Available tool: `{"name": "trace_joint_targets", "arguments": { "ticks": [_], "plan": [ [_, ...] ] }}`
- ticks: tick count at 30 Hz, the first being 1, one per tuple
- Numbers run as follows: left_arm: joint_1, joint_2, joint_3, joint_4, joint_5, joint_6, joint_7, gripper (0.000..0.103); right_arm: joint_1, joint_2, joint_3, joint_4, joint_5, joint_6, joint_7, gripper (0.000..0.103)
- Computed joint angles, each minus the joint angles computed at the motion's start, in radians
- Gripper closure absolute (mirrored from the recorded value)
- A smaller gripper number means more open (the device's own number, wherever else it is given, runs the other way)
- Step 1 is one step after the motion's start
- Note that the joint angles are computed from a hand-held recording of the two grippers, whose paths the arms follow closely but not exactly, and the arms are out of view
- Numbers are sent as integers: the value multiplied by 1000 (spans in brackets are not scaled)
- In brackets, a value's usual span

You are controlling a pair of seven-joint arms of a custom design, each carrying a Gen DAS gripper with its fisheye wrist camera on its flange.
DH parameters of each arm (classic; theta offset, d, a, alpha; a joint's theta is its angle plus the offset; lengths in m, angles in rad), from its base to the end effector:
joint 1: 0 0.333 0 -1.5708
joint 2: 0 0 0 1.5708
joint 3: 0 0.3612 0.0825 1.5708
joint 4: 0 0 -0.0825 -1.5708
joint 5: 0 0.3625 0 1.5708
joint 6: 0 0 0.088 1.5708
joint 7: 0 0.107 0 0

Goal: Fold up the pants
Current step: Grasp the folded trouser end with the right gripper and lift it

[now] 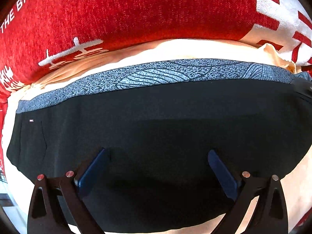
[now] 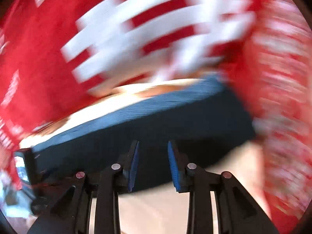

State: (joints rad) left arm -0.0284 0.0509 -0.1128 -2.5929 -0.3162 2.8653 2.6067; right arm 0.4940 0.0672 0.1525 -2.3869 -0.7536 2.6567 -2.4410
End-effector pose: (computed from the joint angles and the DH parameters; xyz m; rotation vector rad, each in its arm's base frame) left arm 0.4512 -0.0467 0.3241 -1.0015 2.7894 -0.2833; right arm 0.3897 0.3174 0.3687 -0.7849 2.6123 -0.2676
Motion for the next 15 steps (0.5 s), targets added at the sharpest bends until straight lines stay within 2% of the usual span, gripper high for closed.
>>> {"name": "trace_joint_targets", "arguments": {
  "ticks": [2,4,5,7,8,9,10,11,12,13,15],
  "plan": [
    [4,5,2,5,-8,-7,8,0,-14,104,-27,75,-79,79,-4,70],
    [9,10,5,14,-17,-15,19,0,-38,189,-53,112,-81,178,-52,70],
    [12,12,5,16,-23,-16,27,0,-46,216,-55,123,-52,185,-90,71],
    [15,14,6,18,-33,-19,35,0,-16,218,-68,149,-35,84,-115,84],
    [15,17,8,18,-28,-20,30,0,-13,209,-56,160,20,-6,-162,84],
    [11,21,10,21,-12,-21,9,0,20,199,-78,166,116,-99,-231,83],
    [7,22,16,23,16,-25,-21,0,18,181,-75,149,161,-137,-229,83],
    [6,27,20,28,36,-27,-41,0,-19,150,-42,107,152,-120,-162,83],
    [2,33,23,33,60,-27,-66,0,-23,112,-44,55,133,-69,-90,81],
    [-1,33,27,32,82,-24,-86,0,-12,79,-50,24,122,-55,-44,79],
    [-7,35,29,40,116,-24,-115,0,0,21,-25,-15,122,-60,-12,75]
  ]
}}
